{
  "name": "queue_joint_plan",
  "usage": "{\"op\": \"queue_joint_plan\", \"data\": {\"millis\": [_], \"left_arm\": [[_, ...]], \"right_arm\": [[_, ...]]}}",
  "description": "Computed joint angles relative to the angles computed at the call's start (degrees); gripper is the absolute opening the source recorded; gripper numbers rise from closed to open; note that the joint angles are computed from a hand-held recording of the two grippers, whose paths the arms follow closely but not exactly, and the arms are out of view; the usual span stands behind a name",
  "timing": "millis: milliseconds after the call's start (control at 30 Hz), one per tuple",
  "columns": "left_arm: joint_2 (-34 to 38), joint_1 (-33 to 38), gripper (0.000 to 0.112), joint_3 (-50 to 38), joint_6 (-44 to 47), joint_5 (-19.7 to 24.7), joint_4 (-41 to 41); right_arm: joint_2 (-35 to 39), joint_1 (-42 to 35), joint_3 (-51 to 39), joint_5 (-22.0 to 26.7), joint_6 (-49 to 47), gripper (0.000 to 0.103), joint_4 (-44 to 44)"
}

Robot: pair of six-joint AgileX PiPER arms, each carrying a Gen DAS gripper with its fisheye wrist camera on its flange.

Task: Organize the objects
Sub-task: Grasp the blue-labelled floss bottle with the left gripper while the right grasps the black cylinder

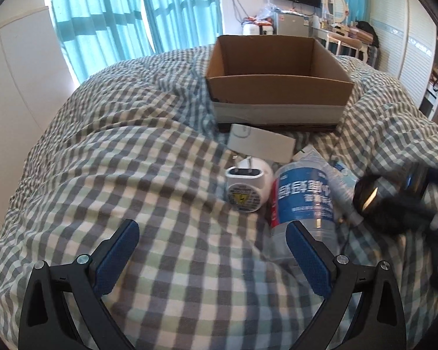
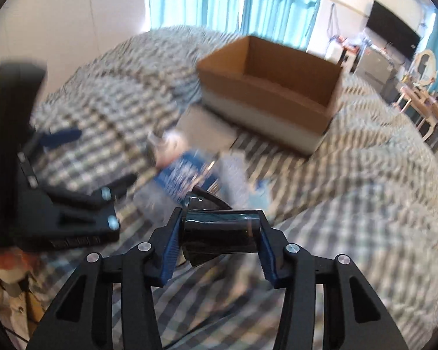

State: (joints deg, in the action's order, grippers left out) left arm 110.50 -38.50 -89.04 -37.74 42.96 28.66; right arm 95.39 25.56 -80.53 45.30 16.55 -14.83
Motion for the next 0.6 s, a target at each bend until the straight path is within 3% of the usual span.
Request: {"op": "queue_joint_plan", "data": {"millis": [267, 533, 600], "left_arm": [[3.89, -1.19, 0.103, -5.62, 5.19, 0.55, -5.8], [11.71, -2.73, 0.103, -14.91, 13.17, 4.38, -11.5], [13.69, -2.48, 0.098, -17.07, 16.18, 5.04, -14.39]], "right_arm": [[-0.98, -3.68, -2.15, 0.25, 0.74, 0.046, -2.04], [0.48, -6.82, -1.3, -2.57, -2.5, 0.046, 1.25], [0.72, -7.67, -1.05, -3.27, -3.56, 0.046, 2.28]]}}
